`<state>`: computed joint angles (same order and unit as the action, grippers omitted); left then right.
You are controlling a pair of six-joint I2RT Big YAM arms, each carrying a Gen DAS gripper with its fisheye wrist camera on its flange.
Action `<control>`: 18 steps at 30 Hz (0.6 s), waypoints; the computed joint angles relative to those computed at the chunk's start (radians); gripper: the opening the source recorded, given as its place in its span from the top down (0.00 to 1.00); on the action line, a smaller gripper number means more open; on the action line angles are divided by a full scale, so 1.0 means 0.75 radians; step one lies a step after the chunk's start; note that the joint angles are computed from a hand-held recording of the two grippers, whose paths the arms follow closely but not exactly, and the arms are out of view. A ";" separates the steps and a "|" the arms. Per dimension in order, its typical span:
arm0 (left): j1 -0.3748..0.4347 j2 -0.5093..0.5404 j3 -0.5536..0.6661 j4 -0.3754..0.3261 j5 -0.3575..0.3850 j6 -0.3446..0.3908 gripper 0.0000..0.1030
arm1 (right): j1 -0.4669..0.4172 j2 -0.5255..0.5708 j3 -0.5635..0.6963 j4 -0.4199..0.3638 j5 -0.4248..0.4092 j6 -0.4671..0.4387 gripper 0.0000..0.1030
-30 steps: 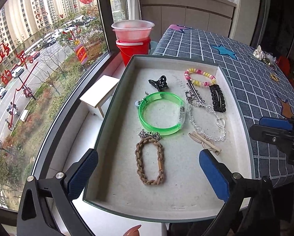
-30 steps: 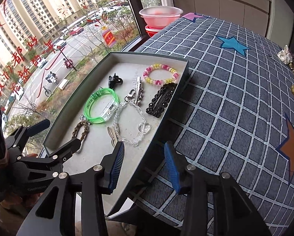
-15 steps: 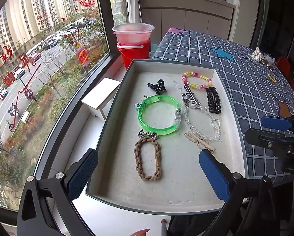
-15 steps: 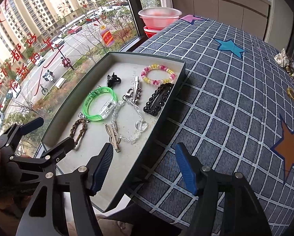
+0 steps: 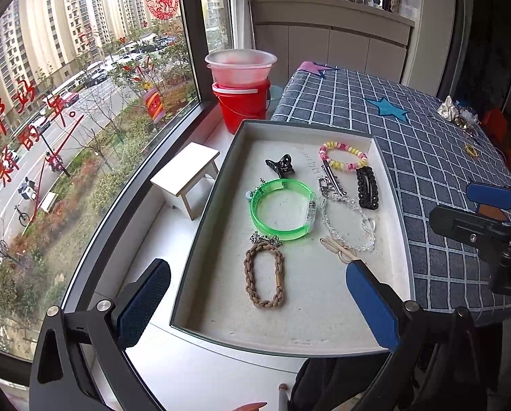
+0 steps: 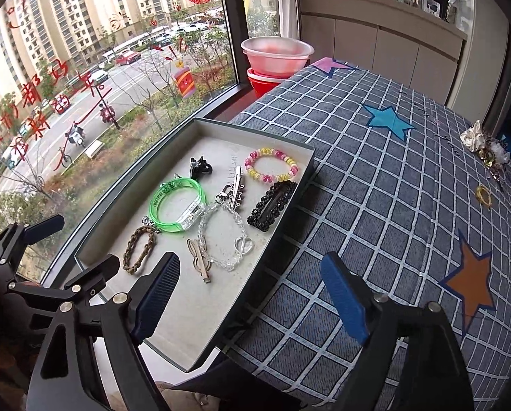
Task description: Organize jewelry
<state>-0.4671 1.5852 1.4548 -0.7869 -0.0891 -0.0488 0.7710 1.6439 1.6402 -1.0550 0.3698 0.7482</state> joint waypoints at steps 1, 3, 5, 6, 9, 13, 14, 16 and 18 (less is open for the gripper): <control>-0.001 -0.005 0.001 -0.002 -0.009 -0.002 0.00 | 0.005 -0.001 0.006 0.001 0.017 -0.005 0.16; -0.008 -0.014 0.005 -0.005 -0.043 -0.002 0.00 | 0.013 -0.005 0.013 0.008 0.043 -0.011 0.14; -0.012 -0.023 0.009 -0.005 -0.065 -0.004 0.00 | 0.017 0.001 0.033 -0.010 0.054 -0.008 0.14; -0.013 -0.028 0.010 -0.005 -0.071 -0.007 0.00 | 0.019 0.002 0.042 -0.020 0.064 -0.004 0.14; -0.012 -0.039 0.014 -0.005 -0.082 -0.017 0.00 | 0.027 0.008 0.072 -0.053 0.100 -0.013 0.14; -0.009 -0.050 0.015 -0.011 -0.075 -0.031 0.00 | 0.032 0.006 0.091 -0.071 0.119 -0.020 0.14; -0.011 -0.052 0.014 -0.012 -0.078 -0.036 0.00 | 0.032 0.004 0.094 -0.073 0.121 -0.020 0.14; -0.013 -0.052 0.018 -0.017 -0.083 -0.038 0.00 | 0.033 0.003 0.098 -0.077 0.131 -0.018 0.14; -0.013 -0.053 0.019 -0.023 -0.082 -0.041 0.00 | 0.035 0.004 0.103 -0.086 0.139 -0.015 0.14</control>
<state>-0.4767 1.5452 1.4694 -0.8040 -0.1508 -0.0794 0.7969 1.6466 1.7172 -1.1197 0.4741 0.7370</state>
